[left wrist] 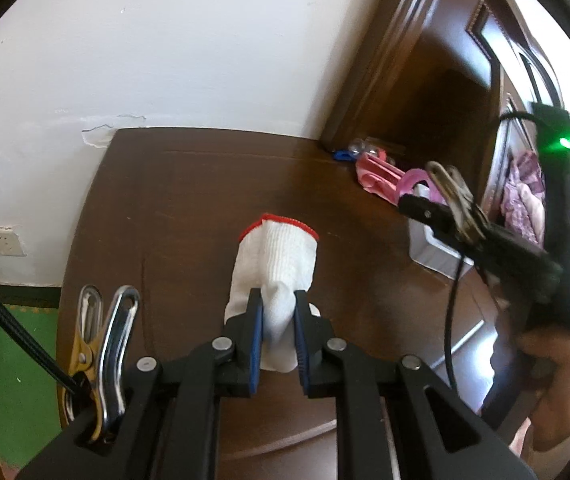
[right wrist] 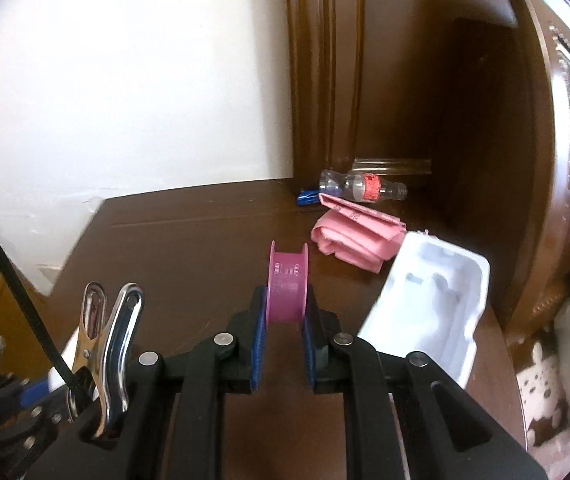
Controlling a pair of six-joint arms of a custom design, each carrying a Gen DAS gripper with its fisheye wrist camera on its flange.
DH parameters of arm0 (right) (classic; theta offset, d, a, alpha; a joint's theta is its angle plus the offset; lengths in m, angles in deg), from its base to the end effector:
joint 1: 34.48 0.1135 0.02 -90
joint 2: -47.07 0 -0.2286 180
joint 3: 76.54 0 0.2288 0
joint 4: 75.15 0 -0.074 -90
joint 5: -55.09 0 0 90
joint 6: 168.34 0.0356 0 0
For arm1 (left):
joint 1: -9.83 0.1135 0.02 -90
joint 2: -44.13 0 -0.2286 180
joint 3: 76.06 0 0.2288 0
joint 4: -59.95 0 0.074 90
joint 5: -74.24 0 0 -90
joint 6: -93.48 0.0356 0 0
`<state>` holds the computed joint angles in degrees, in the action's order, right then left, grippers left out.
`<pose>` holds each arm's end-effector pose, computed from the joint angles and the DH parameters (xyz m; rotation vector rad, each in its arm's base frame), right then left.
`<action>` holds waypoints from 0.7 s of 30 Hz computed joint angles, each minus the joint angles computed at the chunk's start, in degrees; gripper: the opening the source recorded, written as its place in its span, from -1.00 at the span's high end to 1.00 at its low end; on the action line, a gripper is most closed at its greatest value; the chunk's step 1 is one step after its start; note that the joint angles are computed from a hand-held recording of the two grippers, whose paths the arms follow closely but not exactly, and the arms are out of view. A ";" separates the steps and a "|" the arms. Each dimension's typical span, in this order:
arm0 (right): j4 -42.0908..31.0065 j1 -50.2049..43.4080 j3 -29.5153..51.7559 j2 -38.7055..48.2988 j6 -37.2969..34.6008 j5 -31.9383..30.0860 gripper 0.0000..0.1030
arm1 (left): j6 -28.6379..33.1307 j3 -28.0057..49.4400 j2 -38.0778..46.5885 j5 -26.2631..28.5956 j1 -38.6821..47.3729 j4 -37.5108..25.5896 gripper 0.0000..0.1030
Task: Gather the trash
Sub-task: 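Carry the glove and pink tape roll down over the red bucket with both grippers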
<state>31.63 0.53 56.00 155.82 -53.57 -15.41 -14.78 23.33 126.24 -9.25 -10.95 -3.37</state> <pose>0.3122 0.2041 0.3406 -0.0615 2.3697 0.0833 0.2632 -0.1042 0.3292 0.1086 2.4142 -0.4553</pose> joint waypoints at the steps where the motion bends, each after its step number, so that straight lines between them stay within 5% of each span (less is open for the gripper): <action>1: 0.82 0.81 -1.45 -0.92 0.42 0.31 0.68 | 0.10 -0.16 -0.37 0.25 -0.26 -0.08 0.72; 11: 2.74 10.50 -25.81 -26.19 7.22 5.44 0.68 | 0.28 -0.93 -8.16 3.73 -4.27 -4.64 0.72; 21: -12.38 33.17 -29.38 -37.56 27.36 21.51 0.68 | -1.29 -4.27 -19.75 1.37 -13.36 -11.11 0.72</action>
